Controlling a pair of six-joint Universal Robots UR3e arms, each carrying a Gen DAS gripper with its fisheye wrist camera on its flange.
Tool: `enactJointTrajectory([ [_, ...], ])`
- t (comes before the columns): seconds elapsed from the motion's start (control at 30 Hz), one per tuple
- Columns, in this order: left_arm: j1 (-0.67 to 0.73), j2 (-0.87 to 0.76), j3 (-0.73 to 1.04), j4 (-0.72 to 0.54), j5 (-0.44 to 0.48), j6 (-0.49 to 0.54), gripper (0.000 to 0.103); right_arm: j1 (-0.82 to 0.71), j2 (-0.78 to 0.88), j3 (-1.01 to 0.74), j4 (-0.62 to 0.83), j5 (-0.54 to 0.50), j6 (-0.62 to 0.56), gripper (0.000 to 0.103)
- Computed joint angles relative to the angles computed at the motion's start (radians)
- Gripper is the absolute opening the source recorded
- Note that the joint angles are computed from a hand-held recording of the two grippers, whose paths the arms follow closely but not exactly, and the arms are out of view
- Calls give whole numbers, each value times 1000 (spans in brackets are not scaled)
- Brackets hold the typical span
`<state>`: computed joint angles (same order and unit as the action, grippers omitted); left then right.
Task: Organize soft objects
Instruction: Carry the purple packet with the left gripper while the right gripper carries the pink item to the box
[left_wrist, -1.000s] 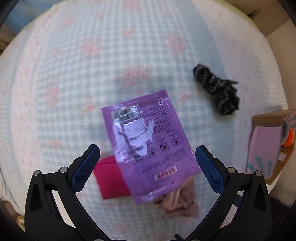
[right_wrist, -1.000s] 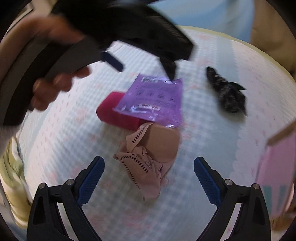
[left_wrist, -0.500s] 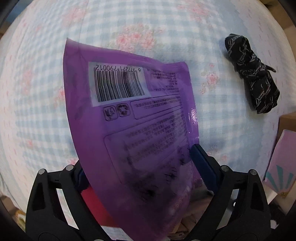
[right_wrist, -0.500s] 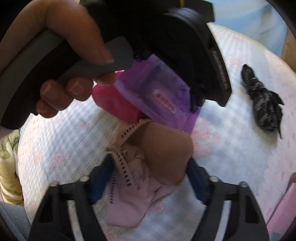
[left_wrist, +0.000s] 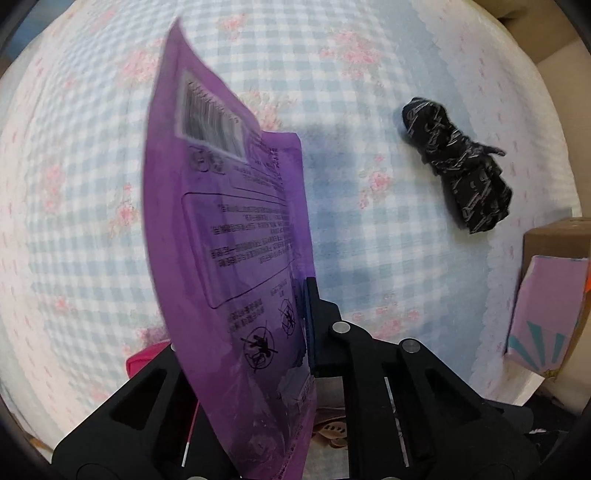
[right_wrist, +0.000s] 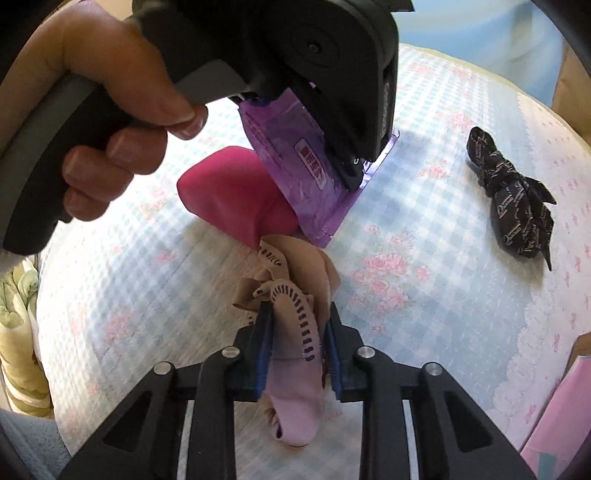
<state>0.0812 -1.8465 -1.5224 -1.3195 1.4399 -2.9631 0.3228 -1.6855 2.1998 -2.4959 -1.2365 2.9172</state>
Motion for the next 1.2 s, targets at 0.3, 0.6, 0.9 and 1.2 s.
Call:
enactJointTrajectory([
  [0.3,50,105,69,-116,-66,37,6,-12,-126,-13,107,-17,44,21],
  [0.6,124,246,153,-281,-137,104,6,-5,-254,-99,250,-83,143,21],
  [0.9,200,397,456,-653,-221,199,6,-134,-479,-387,651,-128,191,21],
  [1.2,240,215,1330,-1280,-317,283,6,-411,-548,-925,1204,-107,162,21],
])
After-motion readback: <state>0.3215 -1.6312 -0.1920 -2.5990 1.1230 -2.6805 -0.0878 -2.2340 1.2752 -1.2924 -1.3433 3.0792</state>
